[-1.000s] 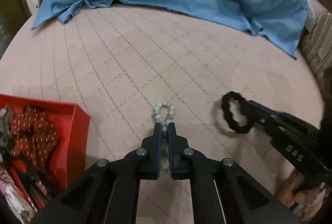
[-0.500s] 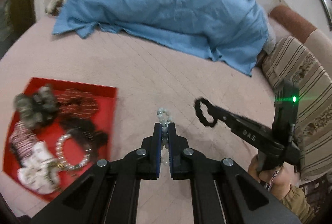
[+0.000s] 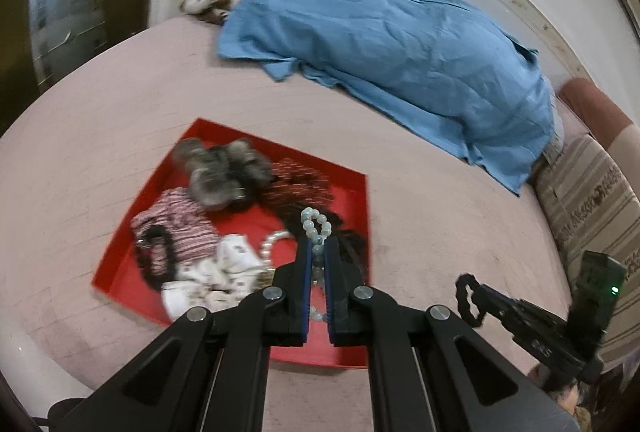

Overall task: Organize jewelry
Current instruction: 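Carry the jade bracelet with left while right carries the hair tie to the tray, then lower both items into the red tray and open both tools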

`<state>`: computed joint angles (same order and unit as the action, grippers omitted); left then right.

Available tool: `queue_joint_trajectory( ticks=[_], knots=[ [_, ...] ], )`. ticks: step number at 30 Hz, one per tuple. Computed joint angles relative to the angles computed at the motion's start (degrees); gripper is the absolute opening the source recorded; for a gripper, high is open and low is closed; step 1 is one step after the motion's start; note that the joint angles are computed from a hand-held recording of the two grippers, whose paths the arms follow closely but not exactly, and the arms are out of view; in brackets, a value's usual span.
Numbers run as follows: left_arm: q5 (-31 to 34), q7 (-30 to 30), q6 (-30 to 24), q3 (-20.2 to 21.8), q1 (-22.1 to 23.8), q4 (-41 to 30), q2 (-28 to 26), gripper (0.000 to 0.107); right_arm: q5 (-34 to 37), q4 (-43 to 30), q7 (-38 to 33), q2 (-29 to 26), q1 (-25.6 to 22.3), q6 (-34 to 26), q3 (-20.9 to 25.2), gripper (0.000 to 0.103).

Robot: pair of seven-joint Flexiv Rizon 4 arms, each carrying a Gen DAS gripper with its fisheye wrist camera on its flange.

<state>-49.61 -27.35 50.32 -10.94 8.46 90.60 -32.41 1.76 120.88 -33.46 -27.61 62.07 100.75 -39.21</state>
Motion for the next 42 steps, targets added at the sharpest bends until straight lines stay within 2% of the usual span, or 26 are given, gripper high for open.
queue_joint_trajectory(
  ticks=[5,13,20,27,33,34,36,39,41,42],
  knots=[
    [1.17,-3.13,-0.56,0.48,0.86,-4.22,-4.02,0.005,-5.18,-5.43,0.52,-0.77,-3.88,-4.75,5.15,0.01],
    [5.45,-8.83,-8.89,-0.98,1.64,-15.4,-11.2,0.005,-13.25,-17.07,1.27,-4.7,-15.17,-12.06,18.59,0.011],
    [10.46,-13.19,-13.24,-1.22,0.02,-25.47,-18.3,0.005,-20.01,-24.48,3.31,-8.26,-18.57,-20.23,22.31,0.011],
    [11.87,-15.58,-17.1,-1.92,0.58,-30.89,-22.34,0.005,-25.37,-30.14,3.0,-11.01,-22.83,-27.82,27.79,0.011],
    [12.3,-15.87,-18.35,-2.41,1.04,-33.05,-23.69,0.006,-29.2,-33.69,3.14,-12.96,-26.25,-32.23,32.39,0.011],
    [12.12,-15.83,-18.6,-2.59,1.2,-33.14,-23.73,0.007,-29.75,-34.12,3.38,-13.26,-26.8,-32.59,33.1,0.012],
    [11.34,-15.39,-19.03,-3.15,1.72,-32.74,-23.47,0.023,-30.95,-34.51,4.01,-13.53,-27.4,-33.25,33.85,0.012],
    [9.36,-13.03,-17.07,-4.16,2.52,-29.86,-21.9,0.035,-32.51,-34.74,5.11,-13.56,-27.74,-34.03,34.29,0.013],
    [8.29,-11.88,-16.72,-4.51,2.83,-28.66,-21.17,0.04,-33.67,-34.41,6.07,-13.23,-27.63,-33.93,34.12,0.02],
    [7.61,-11.02,-16.28,-4.74,3.09,-27.67,-20.58,0.043,-34.57,-33.99,6.8,-12.87,-27.33,-33.68,33.68,0.03]
  ],
)
